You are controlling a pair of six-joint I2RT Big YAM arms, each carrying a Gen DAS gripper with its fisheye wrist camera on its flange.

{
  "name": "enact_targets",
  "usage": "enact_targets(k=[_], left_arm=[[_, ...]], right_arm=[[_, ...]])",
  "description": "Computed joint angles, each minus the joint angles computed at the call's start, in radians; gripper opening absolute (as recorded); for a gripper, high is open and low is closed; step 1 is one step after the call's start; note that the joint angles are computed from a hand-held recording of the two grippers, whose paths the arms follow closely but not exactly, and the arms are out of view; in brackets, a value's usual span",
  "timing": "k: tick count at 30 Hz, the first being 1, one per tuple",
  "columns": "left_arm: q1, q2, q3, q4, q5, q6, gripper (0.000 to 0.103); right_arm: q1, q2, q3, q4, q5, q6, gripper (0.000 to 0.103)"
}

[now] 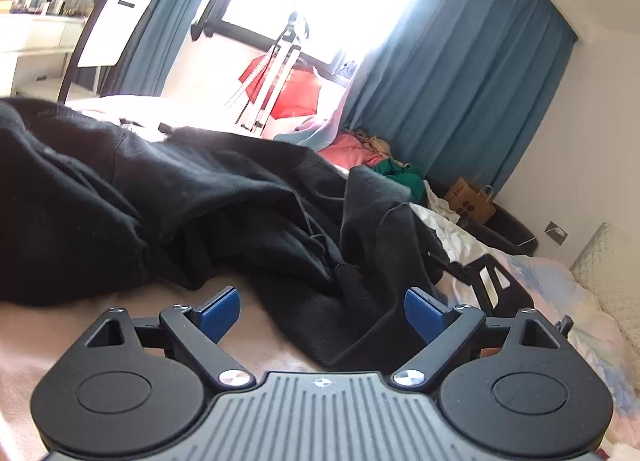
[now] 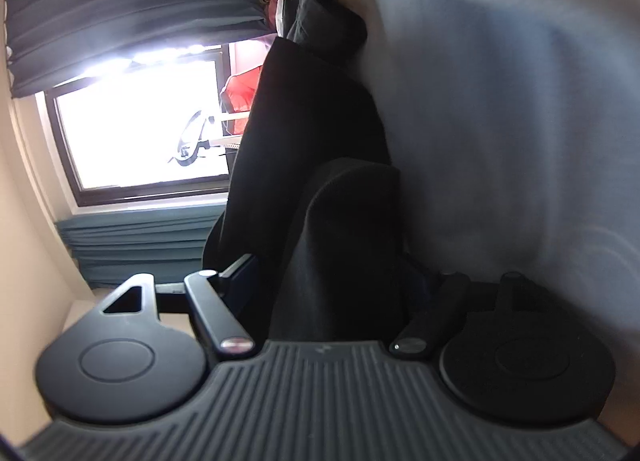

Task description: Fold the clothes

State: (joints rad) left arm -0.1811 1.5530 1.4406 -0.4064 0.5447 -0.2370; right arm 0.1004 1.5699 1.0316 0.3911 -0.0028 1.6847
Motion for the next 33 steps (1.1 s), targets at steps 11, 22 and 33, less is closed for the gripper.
enact_targets(k=[11, 22, 33], left_arm=[[0.076, 0.078, 0.069, -0.044, 0.204, -0.226, 0.091], [0.087, -0.061, -0.049, 0.007, 0.249, -0.162, 0.091], [0.049, -0.029, -0.037, -0.061, 0.176, -0.165, 0.092]], right_arm=[[0.056, -0.158, 0.190, -0.547, 0.402, -0.703, 0.008], [0.071, -0.495, 0.032, -0.836, 0.453, -0.648, 0.013], [0.097, -0.548, -0.301, -0.352, 0.326, 0.014, 0.088]])
